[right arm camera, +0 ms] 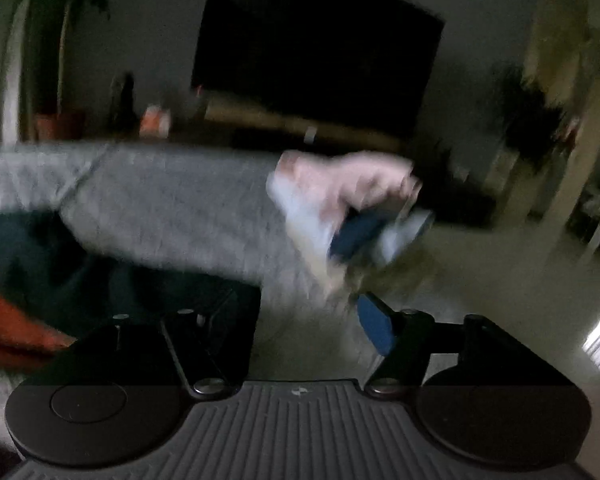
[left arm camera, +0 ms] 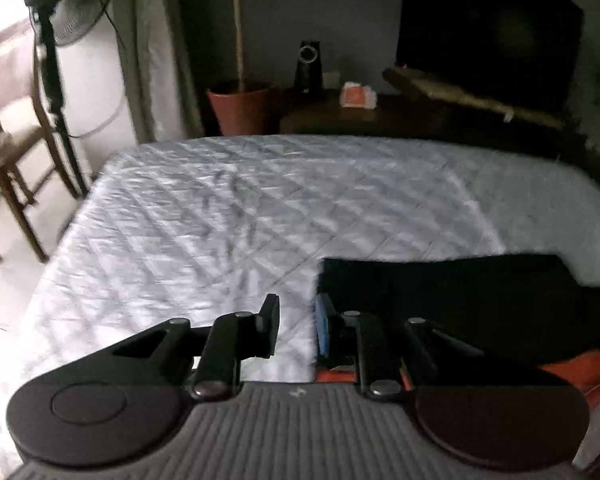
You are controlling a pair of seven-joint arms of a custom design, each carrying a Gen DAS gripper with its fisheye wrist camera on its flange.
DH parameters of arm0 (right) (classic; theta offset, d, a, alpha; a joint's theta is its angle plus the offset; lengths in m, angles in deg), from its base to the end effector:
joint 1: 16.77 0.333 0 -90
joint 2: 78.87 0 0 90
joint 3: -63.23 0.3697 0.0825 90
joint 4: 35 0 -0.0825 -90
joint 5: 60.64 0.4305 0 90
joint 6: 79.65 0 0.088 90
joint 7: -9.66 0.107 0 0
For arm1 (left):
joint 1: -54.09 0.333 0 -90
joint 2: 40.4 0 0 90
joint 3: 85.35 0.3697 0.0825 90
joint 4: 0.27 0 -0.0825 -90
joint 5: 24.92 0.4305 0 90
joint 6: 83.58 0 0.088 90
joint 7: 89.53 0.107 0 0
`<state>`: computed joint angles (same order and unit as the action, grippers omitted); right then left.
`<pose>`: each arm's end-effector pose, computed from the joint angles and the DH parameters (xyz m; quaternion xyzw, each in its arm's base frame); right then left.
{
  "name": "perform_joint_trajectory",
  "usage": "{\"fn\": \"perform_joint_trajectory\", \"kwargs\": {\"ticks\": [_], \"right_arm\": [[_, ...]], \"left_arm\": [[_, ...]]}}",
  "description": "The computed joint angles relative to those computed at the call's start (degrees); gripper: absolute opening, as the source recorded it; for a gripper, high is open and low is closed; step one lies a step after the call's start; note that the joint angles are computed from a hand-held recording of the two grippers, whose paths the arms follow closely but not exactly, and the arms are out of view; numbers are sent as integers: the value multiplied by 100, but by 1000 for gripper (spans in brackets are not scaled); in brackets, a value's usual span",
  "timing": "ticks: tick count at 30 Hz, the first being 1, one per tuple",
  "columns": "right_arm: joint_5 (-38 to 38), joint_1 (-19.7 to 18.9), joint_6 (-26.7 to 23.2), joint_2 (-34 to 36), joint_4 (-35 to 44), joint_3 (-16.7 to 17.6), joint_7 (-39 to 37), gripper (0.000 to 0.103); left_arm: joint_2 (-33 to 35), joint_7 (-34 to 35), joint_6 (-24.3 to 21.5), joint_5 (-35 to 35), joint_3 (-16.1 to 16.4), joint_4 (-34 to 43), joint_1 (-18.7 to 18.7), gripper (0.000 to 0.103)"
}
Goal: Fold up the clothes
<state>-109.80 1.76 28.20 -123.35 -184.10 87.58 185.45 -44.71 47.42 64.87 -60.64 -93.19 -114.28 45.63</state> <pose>0.2773 0.2091 0.5409 -0.4094 0.7460 -0.5083 0.1324 0.5996 -0.1665 0.6083 -0.3948 0.8304 -0.3594 0.1594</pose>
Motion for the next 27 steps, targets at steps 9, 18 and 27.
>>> {"fn": "perform_joint_trajectory", "kwargs": {"ticks": [9,18,27], "right_arm": [[391,652,4509,1561,796,-2392,-1871,80],[4301,2568,4809,3758,2285,-3924,-7219,69],[5016,2142,4561,4307,2681,-3312,-7884,73]], "left_arm": [[152,-39,-141,411,-111,43,-57,19],[155,208,-61,127,-101,103,-50,19],[187,36,-53,-3,-80,219,21,19]]}}
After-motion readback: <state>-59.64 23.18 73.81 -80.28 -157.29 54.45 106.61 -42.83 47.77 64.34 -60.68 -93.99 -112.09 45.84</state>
